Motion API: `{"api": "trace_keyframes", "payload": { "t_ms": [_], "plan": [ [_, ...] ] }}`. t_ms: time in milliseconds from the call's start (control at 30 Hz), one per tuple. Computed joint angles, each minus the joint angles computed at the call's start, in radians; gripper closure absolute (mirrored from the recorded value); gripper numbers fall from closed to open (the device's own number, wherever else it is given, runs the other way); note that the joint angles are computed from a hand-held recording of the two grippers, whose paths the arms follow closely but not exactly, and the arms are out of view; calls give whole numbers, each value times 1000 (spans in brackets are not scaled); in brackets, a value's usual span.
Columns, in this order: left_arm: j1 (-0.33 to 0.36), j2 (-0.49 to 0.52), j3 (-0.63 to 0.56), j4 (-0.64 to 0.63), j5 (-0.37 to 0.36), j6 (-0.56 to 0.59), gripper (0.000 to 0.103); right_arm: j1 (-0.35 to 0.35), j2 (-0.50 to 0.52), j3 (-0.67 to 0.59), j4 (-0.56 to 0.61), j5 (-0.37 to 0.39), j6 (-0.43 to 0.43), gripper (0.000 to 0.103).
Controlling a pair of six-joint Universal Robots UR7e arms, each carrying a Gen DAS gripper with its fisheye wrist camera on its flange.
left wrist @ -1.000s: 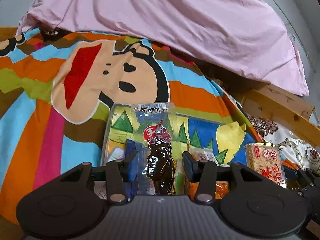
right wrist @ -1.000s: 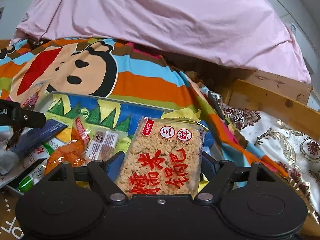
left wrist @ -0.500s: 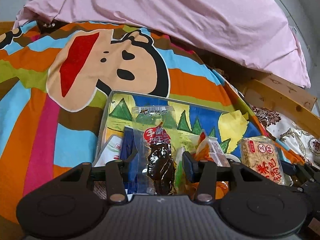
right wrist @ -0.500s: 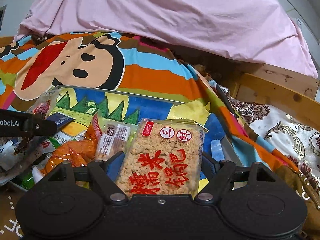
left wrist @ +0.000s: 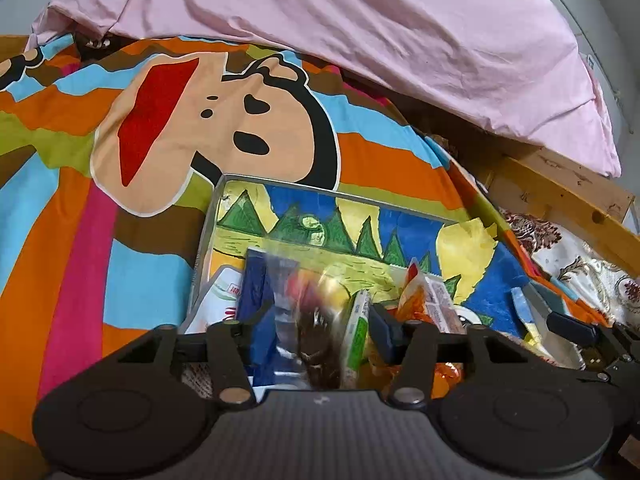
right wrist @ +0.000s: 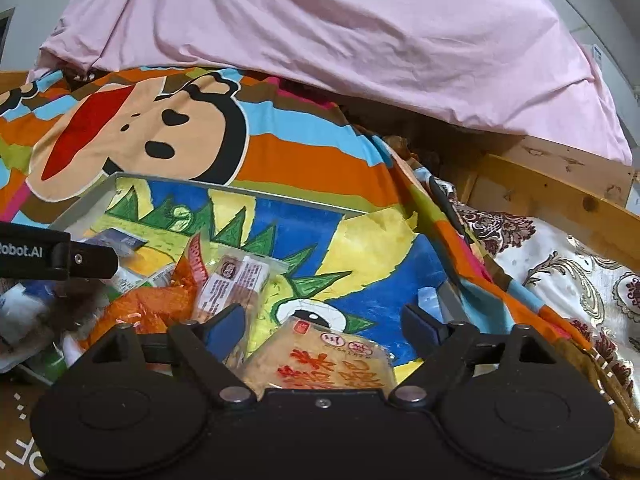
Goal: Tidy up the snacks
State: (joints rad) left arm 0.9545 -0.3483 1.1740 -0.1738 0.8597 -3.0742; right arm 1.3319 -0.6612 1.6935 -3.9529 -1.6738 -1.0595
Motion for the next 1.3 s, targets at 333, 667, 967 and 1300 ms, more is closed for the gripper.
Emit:
{"api": "trace_keyframes", "payload": {
  "t_ms": [333,667,967,1300],
  "plan": [
    [-29,-40,64,-89,-23,20,9,23,-39,33,-82,1,69,1],
    [-125,-115,166,-170,-124,26,1,23,-175,183,-206,3,170,1],
    [-248,-172,262,-200,-219,22,0,-6,-312,405,-343,121,190,1],
    [-387,-197,343,-135,-377,-129,0,-89,-461,656,-508,251,233,1]
  ]
}}
